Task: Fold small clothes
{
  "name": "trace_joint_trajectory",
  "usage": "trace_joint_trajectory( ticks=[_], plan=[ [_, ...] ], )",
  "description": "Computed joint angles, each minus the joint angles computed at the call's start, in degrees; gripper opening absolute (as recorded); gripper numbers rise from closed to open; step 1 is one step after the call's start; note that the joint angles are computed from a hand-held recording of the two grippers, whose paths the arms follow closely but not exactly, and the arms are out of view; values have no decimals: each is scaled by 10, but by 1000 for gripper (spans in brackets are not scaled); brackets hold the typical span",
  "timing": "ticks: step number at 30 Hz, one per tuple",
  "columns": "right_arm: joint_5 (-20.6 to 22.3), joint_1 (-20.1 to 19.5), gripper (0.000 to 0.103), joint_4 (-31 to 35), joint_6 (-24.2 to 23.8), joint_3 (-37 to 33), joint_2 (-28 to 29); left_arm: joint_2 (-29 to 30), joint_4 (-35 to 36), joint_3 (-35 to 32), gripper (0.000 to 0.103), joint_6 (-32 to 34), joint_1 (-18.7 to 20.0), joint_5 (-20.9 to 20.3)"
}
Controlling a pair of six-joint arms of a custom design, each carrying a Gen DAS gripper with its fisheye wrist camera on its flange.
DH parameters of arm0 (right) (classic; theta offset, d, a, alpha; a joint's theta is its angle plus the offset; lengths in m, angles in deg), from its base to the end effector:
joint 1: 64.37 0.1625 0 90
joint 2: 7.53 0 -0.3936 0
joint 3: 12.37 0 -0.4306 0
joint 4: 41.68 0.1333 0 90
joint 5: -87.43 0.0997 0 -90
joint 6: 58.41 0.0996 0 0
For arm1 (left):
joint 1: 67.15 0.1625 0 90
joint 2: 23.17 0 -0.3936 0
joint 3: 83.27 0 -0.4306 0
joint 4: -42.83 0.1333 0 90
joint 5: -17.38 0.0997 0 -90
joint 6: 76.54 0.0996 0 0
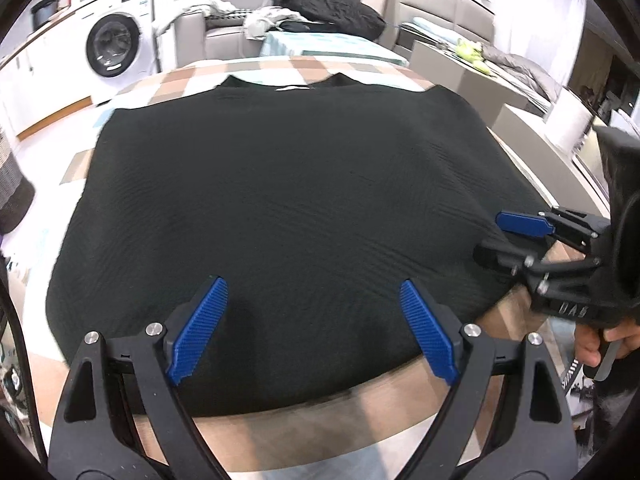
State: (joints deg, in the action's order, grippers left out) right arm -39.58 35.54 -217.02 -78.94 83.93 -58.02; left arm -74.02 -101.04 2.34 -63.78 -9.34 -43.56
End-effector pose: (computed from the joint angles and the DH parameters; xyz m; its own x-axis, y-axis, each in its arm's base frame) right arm 0.1889 -0.6553 0.1595 -0.7519 -0.0417 0.6580 -0.4233 0.7957 -0.4332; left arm -0.2325 -0.7103 0.1726 -0.6929 0.4995 -0.5199 0.6730 0.7068 -0.2179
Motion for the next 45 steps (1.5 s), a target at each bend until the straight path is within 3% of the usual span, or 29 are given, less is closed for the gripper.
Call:
trace_joint_trajectory(
  ticks=[2,4,6,9,14,17,19,26,29,34,37,39,41,43,45],
  plan=[
    [25,-6,45,-2,25,7,-12,6,1,-4,86,9,-1,-14],
    [37,-10,39,-11,43,-2,-11,10,3,-6,73,8,-1,-27],
    [32,-8,37,-8,46,-22,3,14,10,-10,48,6,0,-34],
    [40,-2,32,-4,24,-56,30,22,2,-9,31,10,-2,-9],
    [10,2,29,17,5,-82,56,18,7,-12,28,5,6,-18],
    [10,-5,30,16,12,-52,30,10,9,-10,28,-1,13,-32],
    [37,-13,31,16,23,-19,-1,5,6,-5,28,0,14,-28],
    [-35,-20,30,-45,35,39,-48,-7,-2,11,28,-1,15,-27],
    [-13,-31,29,-36,33,58,-70,-13,-2,16,28,-4,16,-23],
    [-28,-21,31,-23,46,70,-82,-42,13,37,28,-40,19,-11],
    [-17,-13,39,-20,46,61,-74,-69,5,59,28,-55,20,6],
    [2,-10,61,-26,45,54,-68,-86,3,70,29,-73,23,10],
    [21,-8,71,-38,46,52,-64,-110,5,83,31,-101,29,11],
    [56,-9,89,-47,56,52,-64,-127,0,95,34,-126,34,18],
    [80,-11,96,-42,64,44,-60,-140,0,101,44,-161,43,22]
  ],
)
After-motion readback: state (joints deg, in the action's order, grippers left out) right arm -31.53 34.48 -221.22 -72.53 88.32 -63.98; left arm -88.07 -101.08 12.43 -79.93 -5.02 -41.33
